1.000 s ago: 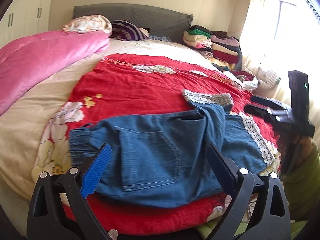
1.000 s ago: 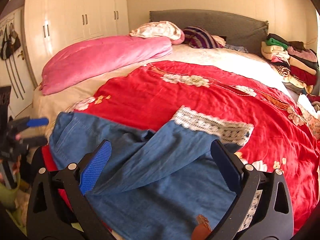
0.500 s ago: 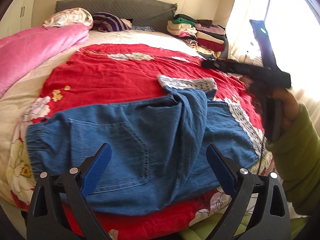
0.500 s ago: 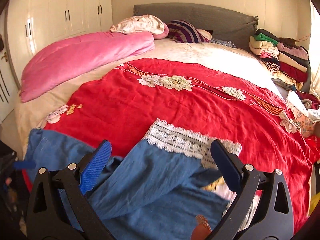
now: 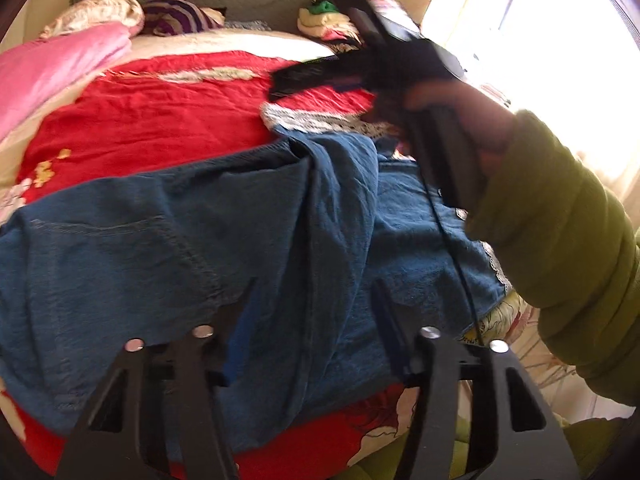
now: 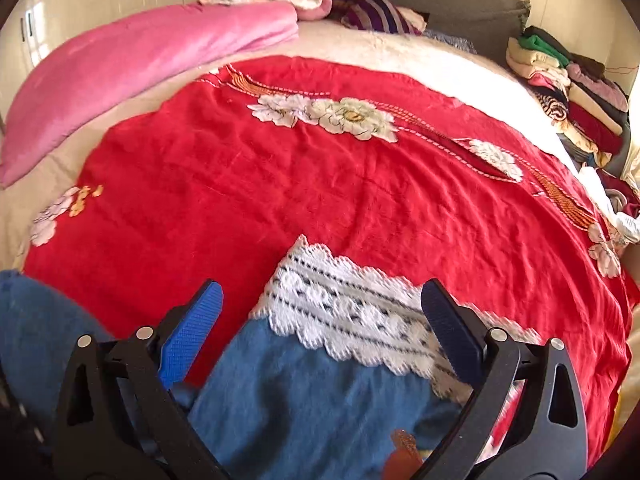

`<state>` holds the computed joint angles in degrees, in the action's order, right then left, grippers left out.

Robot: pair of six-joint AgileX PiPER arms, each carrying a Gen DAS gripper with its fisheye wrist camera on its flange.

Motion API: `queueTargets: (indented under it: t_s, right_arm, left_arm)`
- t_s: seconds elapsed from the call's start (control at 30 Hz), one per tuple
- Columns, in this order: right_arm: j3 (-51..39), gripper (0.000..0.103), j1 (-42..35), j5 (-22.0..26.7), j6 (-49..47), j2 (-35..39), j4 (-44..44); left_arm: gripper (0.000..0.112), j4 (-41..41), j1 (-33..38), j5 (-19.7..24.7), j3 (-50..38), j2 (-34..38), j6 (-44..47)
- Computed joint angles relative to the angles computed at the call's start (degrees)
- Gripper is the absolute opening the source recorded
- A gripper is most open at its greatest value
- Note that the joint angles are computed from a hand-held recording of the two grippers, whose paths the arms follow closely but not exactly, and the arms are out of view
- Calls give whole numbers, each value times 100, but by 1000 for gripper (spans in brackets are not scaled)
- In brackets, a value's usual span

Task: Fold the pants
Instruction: 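Grasp the white lace hem of the leg with the right tool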

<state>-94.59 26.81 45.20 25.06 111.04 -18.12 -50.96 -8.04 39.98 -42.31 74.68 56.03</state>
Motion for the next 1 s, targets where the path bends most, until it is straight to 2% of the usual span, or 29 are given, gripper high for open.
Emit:
queueTargets:
  t_s: [0.23, 0.33, 0.37, 0.43, 0.53, 0.57, 0.7, 0.83, 0.9, 0.97, 1.0]
  right_arm:
    - [-1354, 94, 32, 644, -259, 1069, 173]
    - [-1553, 91, -10, 673, -246, 1314, 167]
    - [-1568, 75, -44, 645, -303, 1374, 198]
    - [-1458, 55, -242, 471, -666, 1395, 754]
    - [-876, 21, -428, -71, -794, 1047, 1083]
    - [-664, 16, -479, -256, -840, 885, 1215]
    - [344, 8, -614, -921, -754, 39, 1283]
    - [1351, 8, -948, -1438, -1010, -962, 1781]
    - [1747, 8, -1055, -1602, -1044, -1374, 1821]
    - [2171, 8, -1230, -1718, -1255, -1821, 2037]
    - [2330, 8, -1297, -1736, -1310, -1999, 2099]
  left_arm:
    - [49, -125, -320, -285, -114, 506, 97]
    - [49, -254, -336, -408, 2, 518, 321]
    - [49, -255, -357, -452, 33, 497, 358]
    - [51, -277, -417, -545, 69, 494, 407]
    - [54, -392, -423, -564, 124, 484, 553]
    - [55, -422, -414, -554, 135, 475, 592]
    - [60, -547, -432, -517, 220, 362, 630]
    - [60, -615, -430, -556, 275, 314, 688]
    - [54, -479, -450, -644, 298, 271, 627]
    - [44, -313, -539, -776, 274, 258, 459]
    - [43, -301, -515, -749, 247, 279, 456]
